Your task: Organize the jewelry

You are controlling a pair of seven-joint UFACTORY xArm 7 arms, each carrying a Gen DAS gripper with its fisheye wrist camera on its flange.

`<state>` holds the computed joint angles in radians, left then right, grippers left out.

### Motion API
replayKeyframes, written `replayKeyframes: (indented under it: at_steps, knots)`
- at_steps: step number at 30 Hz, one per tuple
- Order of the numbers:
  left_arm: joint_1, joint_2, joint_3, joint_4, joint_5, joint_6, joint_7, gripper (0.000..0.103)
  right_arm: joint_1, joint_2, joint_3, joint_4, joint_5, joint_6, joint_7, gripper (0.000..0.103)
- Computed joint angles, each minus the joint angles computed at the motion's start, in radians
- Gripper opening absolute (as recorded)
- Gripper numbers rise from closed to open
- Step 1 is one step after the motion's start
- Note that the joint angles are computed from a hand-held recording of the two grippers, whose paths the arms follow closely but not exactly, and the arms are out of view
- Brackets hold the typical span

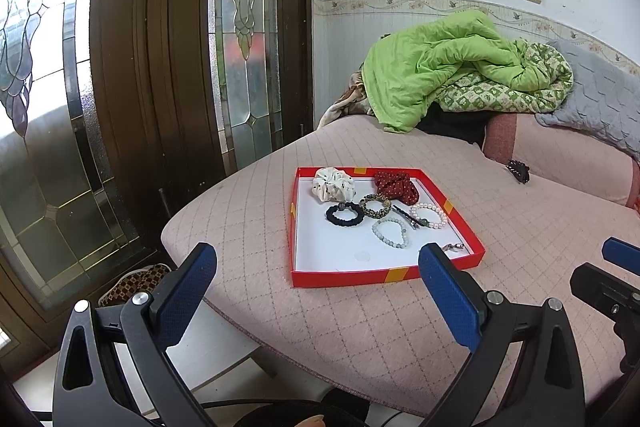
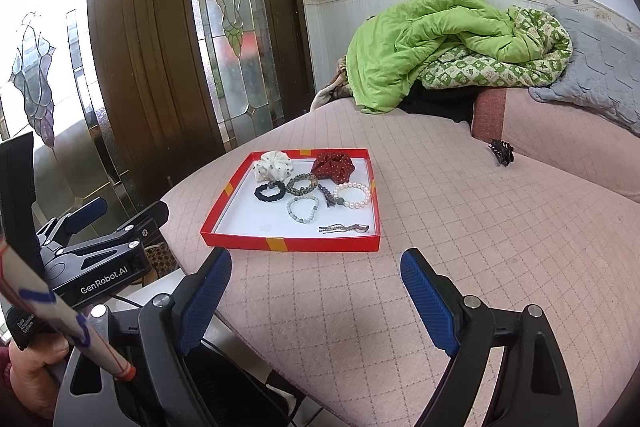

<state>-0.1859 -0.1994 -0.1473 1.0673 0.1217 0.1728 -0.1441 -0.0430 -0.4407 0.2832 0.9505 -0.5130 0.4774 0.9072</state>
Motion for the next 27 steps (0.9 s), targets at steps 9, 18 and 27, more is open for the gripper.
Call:
replayKeyframes:
  at_steps: [9, 18, 27]
  knots:
    - [0.0, 0.002, 0.001, 0.005, 0.011, 0.01, -0.007, 0.101, 0.006, 0.002, -0.005, 0.0, 0.005, 0.005, -0.005, 0.09]
    - [0.003, 0.001, -0.003, 0.007, 0.019, 0.018, -0.011, 0.101, 0.007, 0.003, -0.005, 0.0, 0.004, 0.007, -0.003, 0.09]
    - [0.026, -0.01, -0.022, -0.004, 0.026, -0.001, -0.025, 0.103, 0.011, -0.001, -0.013, -0.004, 0.013, 0.014, -0.015, 0.09]
